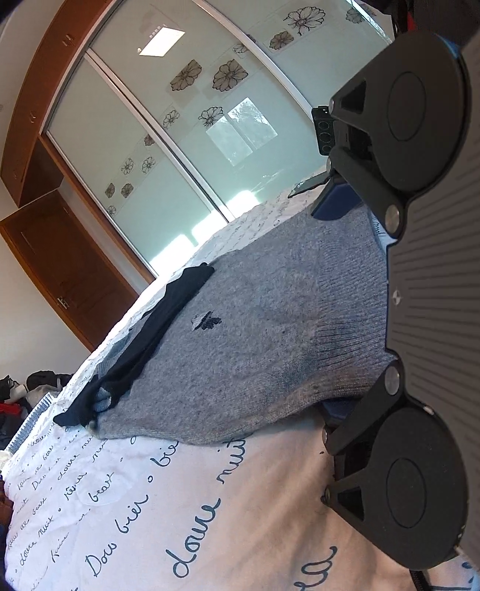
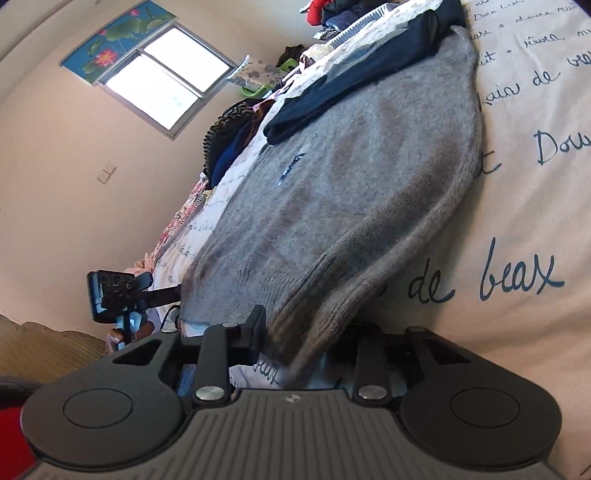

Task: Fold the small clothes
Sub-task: 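Close both tools on the ribbed hem of the grey sweater, then lift the held hem upward with both tools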

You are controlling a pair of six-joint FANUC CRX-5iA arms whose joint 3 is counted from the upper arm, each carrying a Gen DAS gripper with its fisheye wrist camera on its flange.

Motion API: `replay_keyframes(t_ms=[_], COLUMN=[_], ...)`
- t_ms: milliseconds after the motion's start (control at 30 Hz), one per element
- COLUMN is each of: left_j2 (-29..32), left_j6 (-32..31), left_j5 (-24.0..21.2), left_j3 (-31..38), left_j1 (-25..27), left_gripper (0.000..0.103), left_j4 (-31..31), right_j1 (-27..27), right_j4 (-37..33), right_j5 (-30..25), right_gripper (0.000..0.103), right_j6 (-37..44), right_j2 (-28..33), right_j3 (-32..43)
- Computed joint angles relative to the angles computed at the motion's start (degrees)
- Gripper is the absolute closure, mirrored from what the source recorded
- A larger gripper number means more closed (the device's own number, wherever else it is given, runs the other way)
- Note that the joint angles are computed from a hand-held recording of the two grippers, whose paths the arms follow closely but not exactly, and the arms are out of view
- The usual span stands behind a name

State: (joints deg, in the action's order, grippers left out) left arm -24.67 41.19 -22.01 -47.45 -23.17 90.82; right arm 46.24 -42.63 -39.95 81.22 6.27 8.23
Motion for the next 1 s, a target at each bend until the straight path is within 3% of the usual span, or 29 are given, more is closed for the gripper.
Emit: replay_keyframes(t_ms=[167, 267, 400, 433, 467, 533, 567, 700, 900, 1000], left_j2=[-0.92, -1.71, -2.15, -2.13, -1.99, -1.81, -1.89, -2.73, -2.66, -2.19], left_j6=[7.02, 7.17, 8.13, 9.59, 12.49, 16.81, 17.62, 21.23, 24.39, 24.37], left_j5=[-0.81, -0.23, 0.8, 0.83, 0.12, -1.41, -1.25, -0.09, 2.02, 4.54], left_j3=[-0.7, -1.8, -1.86, -1.6, -1.06, -0.43, -0.38, 0.89, 3.74, 4.92], left_j1=[2.84, 2.7, 2.54, 3.01, 4.15, 6.14, 6.31, 6.47, 5.5, 3.93], left_gripper=[0.053, 0.059, 0.062, 0.069, 0.083, 0.094, 0.096, 0.097, 0.097, 0.097], left_j4=[-5.34, -3.62, -5.95, -7.74, -10.94, -15.42, -16.26, -22.44, -28.04, -27.65], right_j1=[-0.44, -1.36, -5.29, -6.1, -6.33, -5.04, -3.81, -0.03, 2.03, 3.1], right_j4=[-0.36, -2.51, -11.85, -14.09, -14.76, -11.35, -7.92, 1.38, 6.29, 9.06], right_j5=[0.9, 1.71, 1.73, 1.7, 2.05, 3.38, 4.28, 7.3, 8.44, 9.78], right_gripper=[0.08, 0.08, 0.08, 0.08, 0.08, 0.092, 0.097, 0.097, 0.098, 0.097], right_j6=[-1.52, -1.45, 2.48, 3.68, 3.82, 1.43, -0.98, -7.18, -8.64, -10.26], right_j2=[-1.83, -2.84, -3.76, -3.77, -3.85, -4.26, -4.5, -5.66, -5.72, -5.57], right_j3=[-2.22, -3.38, -5.17, -5.51, -5.82, -6.3, -6.54, -7.59, -6.8, -6.78])
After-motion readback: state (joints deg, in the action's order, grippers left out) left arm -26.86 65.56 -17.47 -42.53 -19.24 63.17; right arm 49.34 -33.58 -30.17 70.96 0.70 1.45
